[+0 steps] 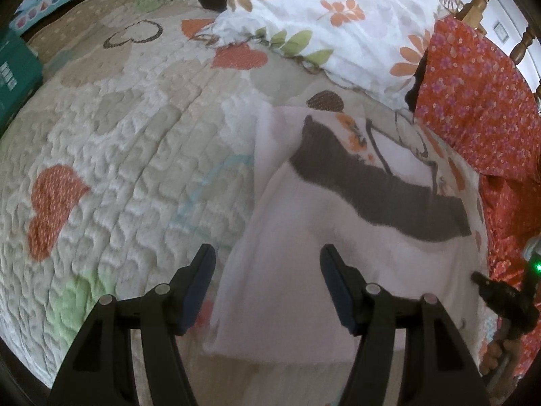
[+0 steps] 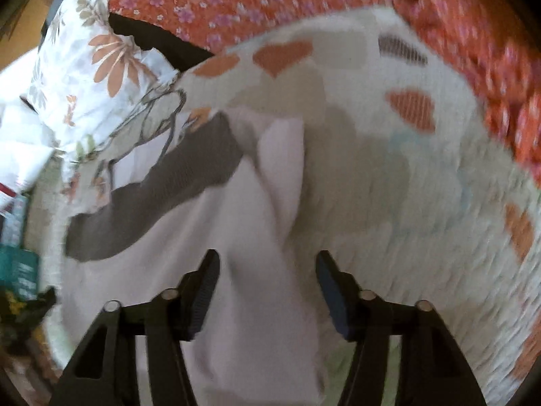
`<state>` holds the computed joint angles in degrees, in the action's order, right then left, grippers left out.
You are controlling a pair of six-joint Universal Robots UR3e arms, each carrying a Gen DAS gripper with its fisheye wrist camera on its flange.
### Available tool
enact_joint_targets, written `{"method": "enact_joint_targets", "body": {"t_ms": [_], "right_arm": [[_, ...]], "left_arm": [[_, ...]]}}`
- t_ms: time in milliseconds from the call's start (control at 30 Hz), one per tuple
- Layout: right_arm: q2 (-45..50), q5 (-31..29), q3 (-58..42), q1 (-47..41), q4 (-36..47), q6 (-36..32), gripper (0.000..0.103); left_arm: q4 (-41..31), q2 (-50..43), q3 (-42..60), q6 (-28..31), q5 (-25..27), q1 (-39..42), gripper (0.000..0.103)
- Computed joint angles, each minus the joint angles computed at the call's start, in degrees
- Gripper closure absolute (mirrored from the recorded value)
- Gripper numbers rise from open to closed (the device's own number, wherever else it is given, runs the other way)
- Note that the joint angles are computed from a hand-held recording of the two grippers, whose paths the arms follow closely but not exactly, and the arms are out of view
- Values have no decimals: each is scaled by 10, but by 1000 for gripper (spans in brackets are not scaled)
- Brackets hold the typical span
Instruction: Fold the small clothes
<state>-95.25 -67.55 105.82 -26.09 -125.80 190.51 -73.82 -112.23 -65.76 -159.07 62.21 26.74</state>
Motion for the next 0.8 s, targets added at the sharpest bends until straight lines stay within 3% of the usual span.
{"method": "enact_joint_targets", "body": {"t_ms": [33,67,167,333,500,667,800], "right_arm": [[-2,-1,0,3,12,-3,76],[-1,-19,-2,14,28,-11,87],[-11,-58,12,28,49,-14,97],[-81,-89,55,18,87,-20,98],[-134,-96,61,7,90,15,90],[-161,-71,71,-20,40,43,61],[-145,-62,69,-7,0,70,59]], "left_arm": [[0,8,-12,2,-1,3,40],[0,19,-26,5,-3,7,40],[-4,61,-70,23,-17,27,40],[15,129,-153,47,-21,61,40],[3,114,-150,40,-15,64,40],[33,106,-155,23,-11,53,39],[17,76,-128,18,-7,41,38]]}}
